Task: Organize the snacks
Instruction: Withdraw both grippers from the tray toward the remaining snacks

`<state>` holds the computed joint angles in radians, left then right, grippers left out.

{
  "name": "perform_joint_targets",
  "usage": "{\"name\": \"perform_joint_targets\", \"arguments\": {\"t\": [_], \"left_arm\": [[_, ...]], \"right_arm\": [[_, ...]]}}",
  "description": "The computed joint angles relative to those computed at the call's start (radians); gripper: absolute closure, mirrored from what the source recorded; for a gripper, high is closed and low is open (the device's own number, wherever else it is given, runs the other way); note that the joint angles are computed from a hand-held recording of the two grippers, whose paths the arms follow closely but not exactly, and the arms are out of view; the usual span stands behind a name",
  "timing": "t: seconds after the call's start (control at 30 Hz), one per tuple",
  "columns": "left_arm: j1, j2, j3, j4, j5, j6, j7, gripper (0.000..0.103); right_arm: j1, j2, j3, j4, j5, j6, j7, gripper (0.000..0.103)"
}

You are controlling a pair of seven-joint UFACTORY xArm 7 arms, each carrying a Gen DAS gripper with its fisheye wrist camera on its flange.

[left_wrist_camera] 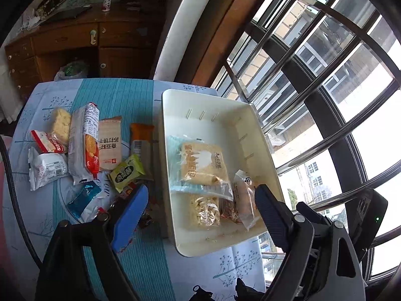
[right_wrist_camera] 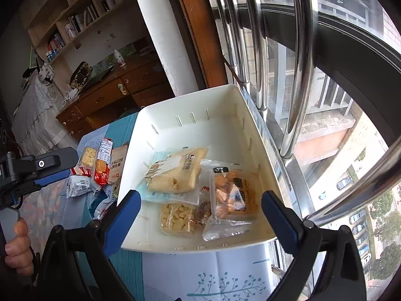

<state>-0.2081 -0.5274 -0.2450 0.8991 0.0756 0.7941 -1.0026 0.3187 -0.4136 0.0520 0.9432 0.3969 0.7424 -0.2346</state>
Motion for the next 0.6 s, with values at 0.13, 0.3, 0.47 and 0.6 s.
{"name": "perform_joint_targets", "arguments": {"t": [0.13,0.3,0.47,0.6], "left_arm": [[0.005,-0.058,0.001,-0.027,0.013,0.049,0.010,0.016],[0.016,-0.143,0.001,-0.069,0.011,0.110,0.008,0.016],[0.031,-0.225,-0.004,-0.101,0.013,0.185,0.012,0.016],[0.043,-0.307,-0.001,-0.138,0.010,0.229,0.015,0.016]], "right_arm": [[0.010,-0.003,0.009,0.001,0.006,0.023,0.018,0.005],[0.029,-0.005,0.015,0.005,0.026,0.054,0.026,0.005],[0.046,0.003,0.019,0.013,0.066,0.100,0.044,0.005],[0.056,0.005,0.034,0.018,0.084,0.120,0.078,0.005]]}}
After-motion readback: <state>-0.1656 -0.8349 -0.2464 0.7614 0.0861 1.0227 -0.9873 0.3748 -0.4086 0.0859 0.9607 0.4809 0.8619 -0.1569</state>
